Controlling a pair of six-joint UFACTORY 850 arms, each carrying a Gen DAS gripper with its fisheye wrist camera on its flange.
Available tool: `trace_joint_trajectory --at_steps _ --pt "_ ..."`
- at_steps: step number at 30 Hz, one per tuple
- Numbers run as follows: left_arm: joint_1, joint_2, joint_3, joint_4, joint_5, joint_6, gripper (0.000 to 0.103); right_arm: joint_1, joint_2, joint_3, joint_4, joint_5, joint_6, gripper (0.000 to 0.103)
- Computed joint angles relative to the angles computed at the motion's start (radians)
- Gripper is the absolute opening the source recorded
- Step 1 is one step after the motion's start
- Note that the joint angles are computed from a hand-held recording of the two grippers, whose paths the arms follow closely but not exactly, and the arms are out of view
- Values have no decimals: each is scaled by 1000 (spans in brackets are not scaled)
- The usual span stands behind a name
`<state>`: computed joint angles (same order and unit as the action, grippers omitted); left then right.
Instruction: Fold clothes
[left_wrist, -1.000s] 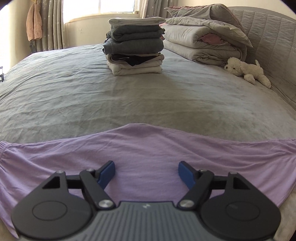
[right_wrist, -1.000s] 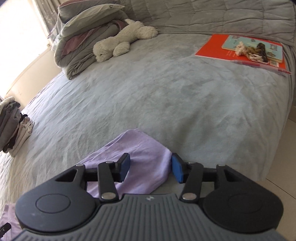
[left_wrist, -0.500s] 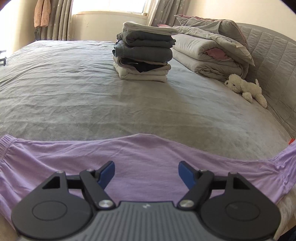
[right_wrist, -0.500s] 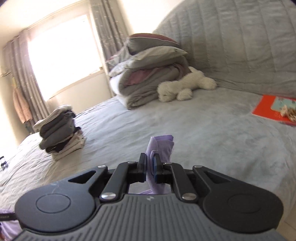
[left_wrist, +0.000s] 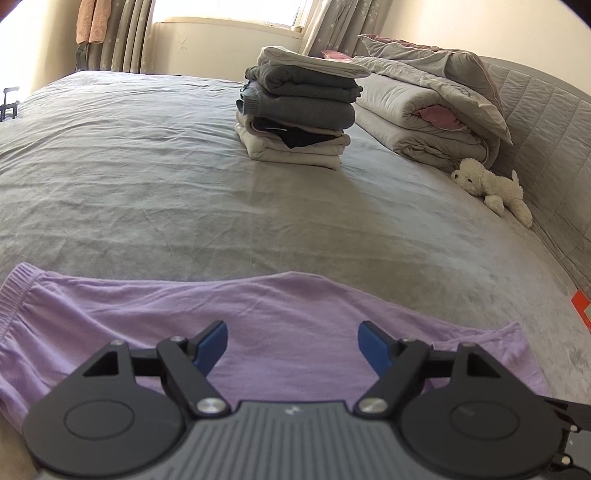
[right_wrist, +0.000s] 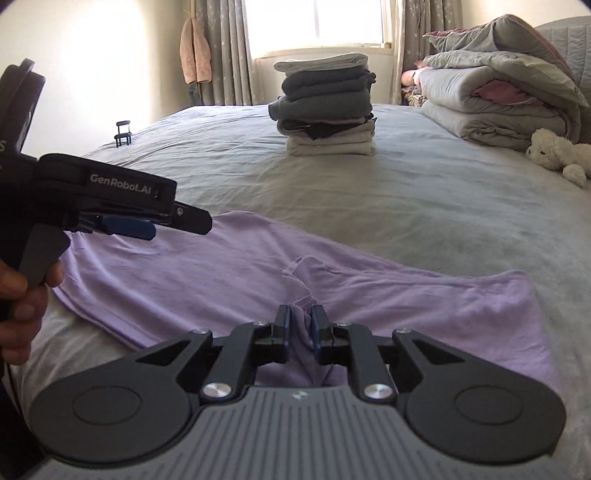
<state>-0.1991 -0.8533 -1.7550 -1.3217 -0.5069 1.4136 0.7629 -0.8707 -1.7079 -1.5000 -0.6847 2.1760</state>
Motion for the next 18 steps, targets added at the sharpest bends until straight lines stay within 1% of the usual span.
trace_joint_trajectory --at_steps 1,3,4,6,9,11,13,14,15,16,17,18 --pt "-1 2 3 -4 -10 9 79 1 20 29 -37 6 35 41" --pt "-1 8 16 -15 -29 36 79 9 57 88 -143 -15 145 46" --pt "-2 13 24 -25 -38 54 79 9 67 105 -175 -20 188 46" --pt "-2 23 44 -52 -53 94 79 7 73 123 -180 -7 223 46" --pt "-2 30 56 -67 -74 117 79 -2 57 114 -115 27 170 46" --pt "-3 30 58 -70 -79 121 79 -3 52 113 -135 44 192 46" --pt "-5 30 60 -70 -76 125 79 -6 55 116 -192 70 229 46" --pt "-6 30 60 -69 -74 125 79 -5 52 108 -204 79 220 46" --pt "-7 30 60 -66 -73 124 79 -1 37 85 -176 71 170 44" --pt "-7 28 59 -62 -74 119 79 3 21 57 -135 60 107 34" --pt "-6 27 57 -57 -76 112 79 7 4 29 -96 48 45 27" --pt "-6 25 55 -51 -81 102 79 10 -14 1 -53 24 -7 13"
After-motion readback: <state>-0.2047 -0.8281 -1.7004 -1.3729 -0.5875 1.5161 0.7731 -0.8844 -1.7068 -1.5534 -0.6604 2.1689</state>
